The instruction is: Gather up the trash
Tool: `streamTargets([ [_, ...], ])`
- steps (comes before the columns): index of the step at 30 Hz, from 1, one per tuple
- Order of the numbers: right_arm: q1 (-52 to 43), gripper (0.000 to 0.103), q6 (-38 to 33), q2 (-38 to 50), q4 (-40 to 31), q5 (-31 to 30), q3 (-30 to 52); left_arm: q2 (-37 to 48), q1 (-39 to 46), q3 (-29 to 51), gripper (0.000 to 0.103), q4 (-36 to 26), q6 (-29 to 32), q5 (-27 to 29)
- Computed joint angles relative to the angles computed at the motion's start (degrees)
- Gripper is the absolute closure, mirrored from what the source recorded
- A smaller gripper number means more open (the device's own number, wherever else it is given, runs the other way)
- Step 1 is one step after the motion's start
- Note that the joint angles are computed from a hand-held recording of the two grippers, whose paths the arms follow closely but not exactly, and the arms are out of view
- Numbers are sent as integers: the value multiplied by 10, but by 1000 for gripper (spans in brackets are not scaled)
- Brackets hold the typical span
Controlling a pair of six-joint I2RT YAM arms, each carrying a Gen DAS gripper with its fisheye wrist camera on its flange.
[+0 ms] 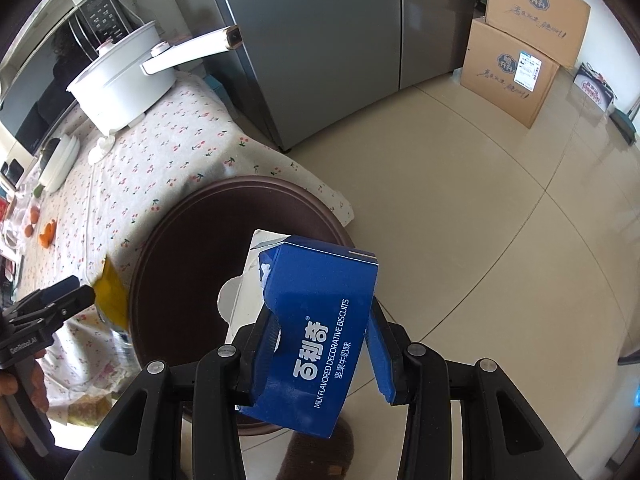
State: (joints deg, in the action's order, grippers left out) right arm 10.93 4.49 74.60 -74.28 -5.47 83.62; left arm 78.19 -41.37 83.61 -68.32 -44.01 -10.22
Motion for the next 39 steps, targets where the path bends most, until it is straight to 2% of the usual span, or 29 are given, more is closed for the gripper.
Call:
streamTargets([
  [11, 52, 60, 23, 5, 6, 29, -4, -77, 11, -50, 21, -39, 3, -8],
  [14, 58, 60, 14, 2, 5, 33, -13, -104, -29, -106, 21, -50, -7, -44],
  [16, 57, 60, 3, -2, 4, 28, -18, -132, -61, -161, 21, -36, -13, -61],
  [18, 52, 60, -6, -5, 3, 20, -21, -138, -107, -210, 22, -29, -47, -95],
  [22, 40, 60, -24, -10, 1, -1, -20, -143, -219, -313, 23, 32, -134, -150],
  [25, 40, 60, -34, -9, 1, -7, -18, -88, -264, -381, 23, 116, -194, -164],
  [30, 41, 60, -45, -5, 0, -15, -18, 64, -240, -471, 24, 349, -274, -155],
  [35, 31, 60, -59, 0, -1, -21, -22, 191, -156, -509, 30, 566, -306, -140],
  [39, 23, 60, -67, 9, -3, -21, -24, 258, -117, -510, 30, 653, -296, -136],
])
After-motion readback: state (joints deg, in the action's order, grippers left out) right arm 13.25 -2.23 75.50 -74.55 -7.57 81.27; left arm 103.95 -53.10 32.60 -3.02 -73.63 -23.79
